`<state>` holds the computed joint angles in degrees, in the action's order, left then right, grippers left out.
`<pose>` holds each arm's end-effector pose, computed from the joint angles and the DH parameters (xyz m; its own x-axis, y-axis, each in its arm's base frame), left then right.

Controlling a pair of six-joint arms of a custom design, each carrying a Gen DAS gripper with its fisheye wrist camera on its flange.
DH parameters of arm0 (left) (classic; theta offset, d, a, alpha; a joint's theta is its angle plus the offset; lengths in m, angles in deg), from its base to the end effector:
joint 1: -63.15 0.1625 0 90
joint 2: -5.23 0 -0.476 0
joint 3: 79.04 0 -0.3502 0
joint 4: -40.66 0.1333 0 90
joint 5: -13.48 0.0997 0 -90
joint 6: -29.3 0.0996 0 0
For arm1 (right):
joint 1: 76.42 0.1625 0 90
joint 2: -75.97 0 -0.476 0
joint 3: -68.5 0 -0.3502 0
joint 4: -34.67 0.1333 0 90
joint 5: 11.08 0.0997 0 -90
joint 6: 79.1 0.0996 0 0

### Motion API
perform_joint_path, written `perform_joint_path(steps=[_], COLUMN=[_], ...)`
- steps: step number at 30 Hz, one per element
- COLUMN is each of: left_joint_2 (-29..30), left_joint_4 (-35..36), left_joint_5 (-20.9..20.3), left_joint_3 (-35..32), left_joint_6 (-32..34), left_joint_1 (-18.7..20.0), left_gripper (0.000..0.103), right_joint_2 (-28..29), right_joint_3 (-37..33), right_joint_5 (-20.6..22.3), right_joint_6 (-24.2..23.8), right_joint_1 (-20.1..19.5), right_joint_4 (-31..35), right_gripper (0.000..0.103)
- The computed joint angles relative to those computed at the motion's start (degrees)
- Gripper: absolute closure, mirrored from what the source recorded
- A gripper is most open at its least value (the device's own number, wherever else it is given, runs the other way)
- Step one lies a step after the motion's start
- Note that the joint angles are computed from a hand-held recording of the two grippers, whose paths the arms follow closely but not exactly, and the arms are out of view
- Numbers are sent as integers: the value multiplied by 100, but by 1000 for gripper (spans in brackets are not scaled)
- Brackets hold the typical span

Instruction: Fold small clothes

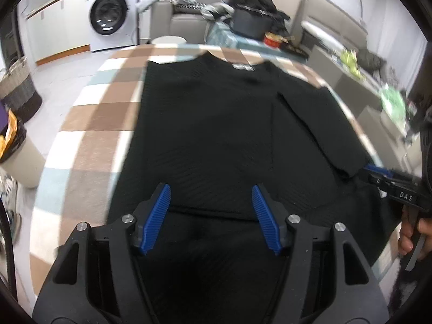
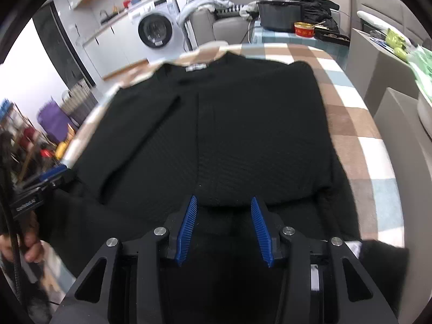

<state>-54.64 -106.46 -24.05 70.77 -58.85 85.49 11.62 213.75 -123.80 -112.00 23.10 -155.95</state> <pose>-0.1877 -0.3067 0.1190 -0.7715 -0.2958 -0.5632 0.1910 0.7368 -0.6486 0.1574 -0.3653 0.1930 -0.6973 -0.5245 0.4885 -0.6366 0.7664 -0.0858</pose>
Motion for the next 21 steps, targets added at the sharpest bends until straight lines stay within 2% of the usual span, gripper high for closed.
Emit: perform_joint_path(steps=[3,8,15,16,17,18,19,20,21], left_joint_2=[467,956,1301,1344,1359,1363,1361,1348,1335], left_joint_4=[-652,-1315,-640,-616,-640,-662,-792,-993,-1246], left_joint_5=[12,-67,-144,-155,-165,-178,-141,-169,-186], left_joint_3=[-182,-460,-970,-1009,-1020,-1027,-983,-938,-874], left_joint_6=[743,1690,1955,1955,1958,1963,2000,2063,2154], left_joint_1=[270,438,650,683,722,763,764,789,824], left_gripper=[43,43,43,49,64,66,73,84,87], right_joint_2=[277,474,553,641,742,821,869,868,791], right_joint_3=[-50,-119,-174,-160,-147,-131,-109,-103,-118], right_joint_5=[-171,-347,-427,-514,-625,-676,-680,-611,-424], right_joint_6=[-39,-260,-544,-615,-697,-790,-848,-858,-802], right_joint_1=[19,102,244,262,276,272,256,225,156], right_joint_4=[-138,-225,-93,-227,-384,-543,-719,-771,-665], right_gripper=[60,60,57,57,57,61,66,73,80])
